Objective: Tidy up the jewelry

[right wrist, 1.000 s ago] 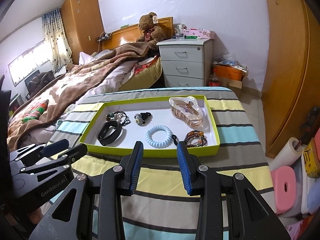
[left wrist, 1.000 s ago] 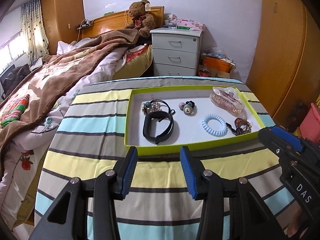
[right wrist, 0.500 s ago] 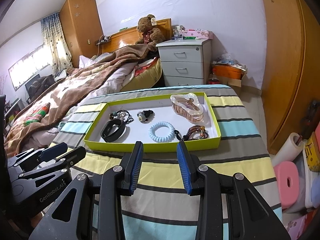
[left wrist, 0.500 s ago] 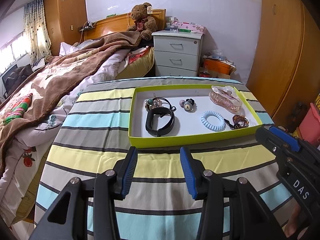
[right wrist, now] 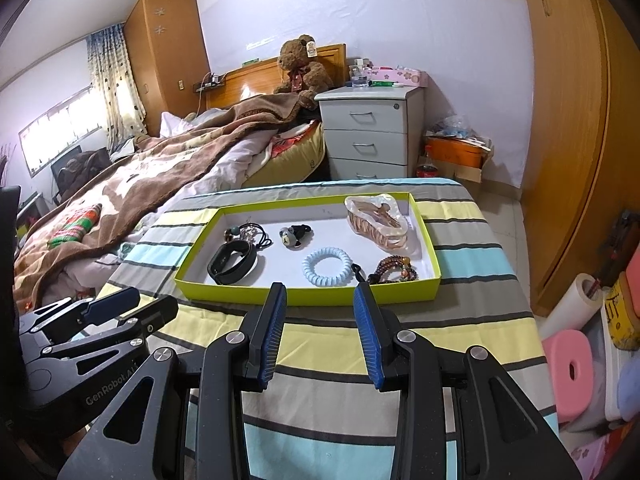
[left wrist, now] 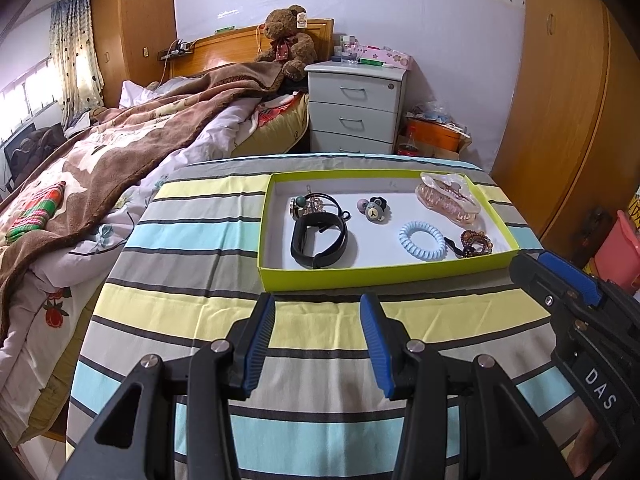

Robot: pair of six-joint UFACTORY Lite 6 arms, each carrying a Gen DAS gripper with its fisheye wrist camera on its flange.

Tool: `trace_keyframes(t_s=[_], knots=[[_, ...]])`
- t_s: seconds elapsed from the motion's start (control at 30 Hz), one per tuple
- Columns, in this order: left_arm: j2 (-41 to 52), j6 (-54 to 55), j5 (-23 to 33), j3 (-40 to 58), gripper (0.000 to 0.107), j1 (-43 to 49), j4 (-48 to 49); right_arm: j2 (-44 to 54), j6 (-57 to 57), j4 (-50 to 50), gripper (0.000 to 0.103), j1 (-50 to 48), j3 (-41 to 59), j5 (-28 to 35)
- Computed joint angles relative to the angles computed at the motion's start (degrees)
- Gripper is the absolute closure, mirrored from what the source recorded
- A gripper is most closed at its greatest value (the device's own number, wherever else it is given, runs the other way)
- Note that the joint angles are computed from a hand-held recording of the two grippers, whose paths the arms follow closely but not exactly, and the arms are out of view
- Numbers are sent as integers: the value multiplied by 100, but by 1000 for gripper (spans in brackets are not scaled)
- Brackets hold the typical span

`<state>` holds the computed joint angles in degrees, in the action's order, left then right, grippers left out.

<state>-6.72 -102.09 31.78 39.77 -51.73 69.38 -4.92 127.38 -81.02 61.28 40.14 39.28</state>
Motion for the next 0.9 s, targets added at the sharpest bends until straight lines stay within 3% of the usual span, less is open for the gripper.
trace_keyframes(t_s=[0.9], knots=[[59, -3, 82, 39, 61, -65, -117, -89, -25, 80, 67, 52, -86, 17]])
